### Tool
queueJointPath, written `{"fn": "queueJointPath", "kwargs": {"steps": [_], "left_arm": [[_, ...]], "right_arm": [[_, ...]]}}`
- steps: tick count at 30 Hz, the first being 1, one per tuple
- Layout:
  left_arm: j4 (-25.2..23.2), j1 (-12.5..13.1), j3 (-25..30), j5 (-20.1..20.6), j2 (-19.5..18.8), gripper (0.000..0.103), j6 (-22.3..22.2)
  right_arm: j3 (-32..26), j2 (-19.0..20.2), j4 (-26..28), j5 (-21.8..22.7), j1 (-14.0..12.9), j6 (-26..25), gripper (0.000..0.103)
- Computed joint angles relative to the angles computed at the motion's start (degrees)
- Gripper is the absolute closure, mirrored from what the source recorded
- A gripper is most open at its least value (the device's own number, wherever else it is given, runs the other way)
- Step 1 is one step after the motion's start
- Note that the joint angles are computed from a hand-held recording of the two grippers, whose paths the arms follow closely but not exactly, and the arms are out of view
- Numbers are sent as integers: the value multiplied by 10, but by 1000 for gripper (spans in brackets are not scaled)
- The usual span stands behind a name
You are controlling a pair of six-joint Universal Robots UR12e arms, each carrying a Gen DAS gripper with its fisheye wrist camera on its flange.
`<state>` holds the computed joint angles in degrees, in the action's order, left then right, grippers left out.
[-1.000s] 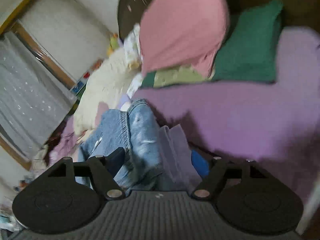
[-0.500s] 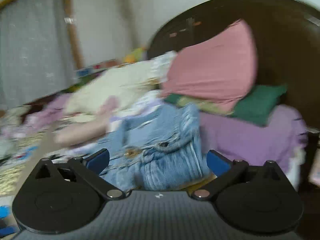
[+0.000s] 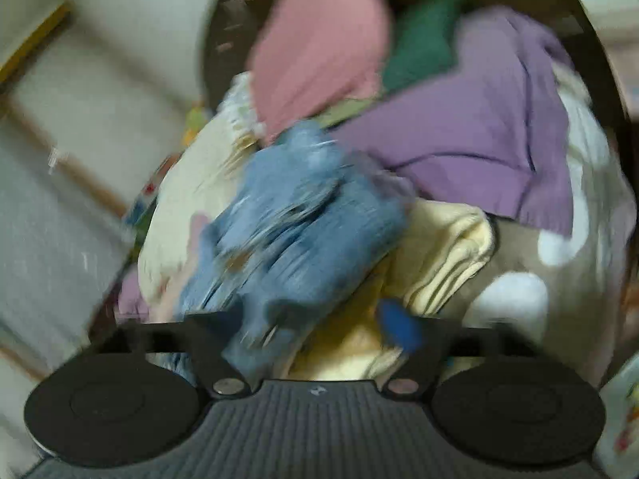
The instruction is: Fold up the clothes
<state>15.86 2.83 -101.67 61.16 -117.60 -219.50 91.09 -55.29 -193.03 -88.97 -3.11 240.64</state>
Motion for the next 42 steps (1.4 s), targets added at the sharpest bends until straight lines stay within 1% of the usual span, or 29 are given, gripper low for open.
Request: {"fn": "queueJointPath", "kwargs": {"steps": [1,2,3,4,5,6,7,8,9,10,12,14,16,17,19,20,22,24,25,27,28,30,31,32,34,36,38,40,42], "left_arm": [[4,1,-4,1,1,24,-4],[7,3,-7,2,2,24,-8],[9,4,-10,2,3,24,-11],[9,5,-14,3,4,24,-10],[7,5,-18,4,5,24,-7],[5,6,-20,4,6,24,-4],[3,7,-22,4,6,24,-2],[4,8,-22,6,5,24,-4],[5,10,-22,7,5,24,-6],[6,12,-22,5,4,24,-10],[3,14,-20,13,5,24,-7],[-1,16,-19,15,7,24,0],[-1,19,-17,11,8,24,1],[4,21,-16,7,6,24,-9],[13,26,-14,-5,-1,23,-30],[19,29,-14,-12,-4,23,-37],[32,35,-15,-28,-12,23,-38],[47,43,-20,-46,-19,23,-27],[45,48,-24,-54,-21,23,-17],[14,58,-28,-58,-21,23,-5],[-1,63,-26,-61,-21,23,-9],[1,73,-19,-79,-27,23,-17],[-7,76,-15,-83,-27,23,-10],[-17,79,-11,-89,-26,23,4],[-45,84,-7,-102,-21,23,48],[-79,88,-6,-110,-12,23,90],[-110,93,-6,-115,-2,23,121],[-118,99,-8,-119,6,23,135],[-95,106,-16,-120,16,23,137]], "right_arm": [[-7,6,-2,8,-6,12,62],[-21,11,9,-3,-7,1,62],[-36,17,18,-15,-9,-27,63],[-50,22,25,-27,-11,-44,63],[-59,25,28,-33,-13,-49,63],[-65,25,42,-27,-17,-55,62],[-69,22,70,-11,-21,-66,57],[-68,17,95,-1,-22,-81,48],[-66,11,116,2,-21,-95,41],[-54,3,116,1,-20,-105,33],[-15,-13,61,-11,-10,-124,31],[16,-29,24,-17,1,-146,24],[37,-39,-10,-6,9,-160,24],[42,-40,-22,4,14,-173,23],[51,-47,-21,13,23,-194,23],[56,-51,-21,22,27,-193,22],[62,-56,-22,39,35,-193,20],[62,-59,-16,49,43,-207,20],[63,-60,-14,53,48,-213,20],[58,-60,-5,61,57,-226,20],[52,-57,3,63,64,-230,20],[33,-44,2,78,76,-229,20],[22,-36,1,87,82,-227,20],[12,-28,-4,94,89,-222,20],[-1,-16,-13,103,101,-210,20],[-6,-7,-28,119,113,-192,20],[-5,-2,-39,128,125,-173,20],[-1,0,-51,136,136,-153,20],[3,-1,-63,140,150,-135,20]]}}
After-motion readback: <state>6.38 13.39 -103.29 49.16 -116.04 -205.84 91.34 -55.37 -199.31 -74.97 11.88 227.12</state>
